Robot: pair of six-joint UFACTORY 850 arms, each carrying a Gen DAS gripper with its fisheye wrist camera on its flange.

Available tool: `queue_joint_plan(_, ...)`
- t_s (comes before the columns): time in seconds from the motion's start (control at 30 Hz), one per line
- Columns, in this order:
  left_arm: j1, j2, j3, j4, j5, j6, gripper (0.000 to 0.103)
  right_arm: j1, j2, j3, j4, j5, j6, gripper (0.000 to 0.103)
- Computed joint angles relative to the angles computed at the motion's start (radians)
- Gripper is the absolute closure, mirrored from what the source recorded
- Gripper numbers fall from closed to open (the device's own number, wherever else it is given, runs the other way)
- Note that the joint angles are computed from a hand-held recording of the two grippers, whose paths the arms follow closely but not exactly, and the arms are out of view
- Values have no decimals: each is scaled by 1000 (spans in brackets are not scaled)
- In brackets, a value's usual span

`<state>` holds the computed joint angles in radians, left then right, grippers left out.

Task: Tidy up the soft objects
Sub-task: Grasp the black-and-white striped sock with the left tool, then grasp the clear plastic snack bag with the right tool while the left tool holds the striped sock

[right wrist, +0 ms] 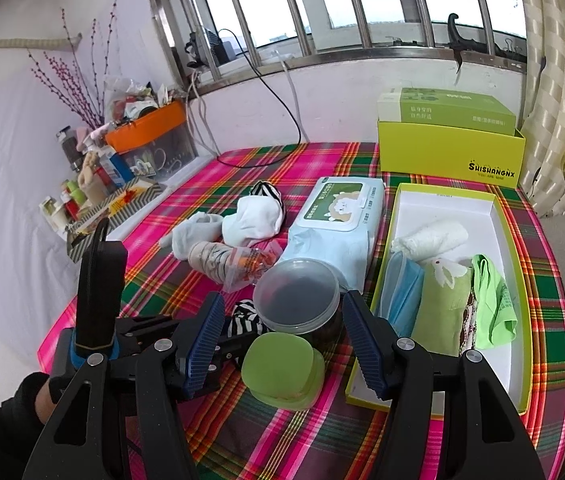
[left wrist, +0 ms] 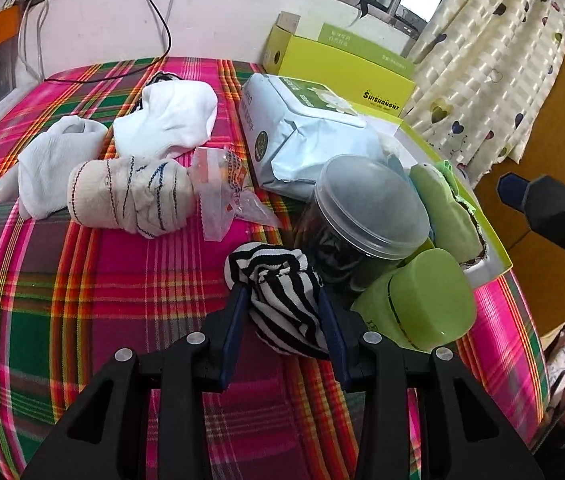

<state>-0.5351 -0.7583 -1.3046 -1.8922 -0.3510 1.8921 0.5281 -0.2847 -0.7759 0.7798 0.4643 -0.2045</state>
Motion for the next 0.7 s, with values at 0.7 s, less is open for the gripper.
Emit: queue_joint_plan(0.7,135,67,86,-270,-121,254,96,8,-126,-208,241,-124,-406,42)
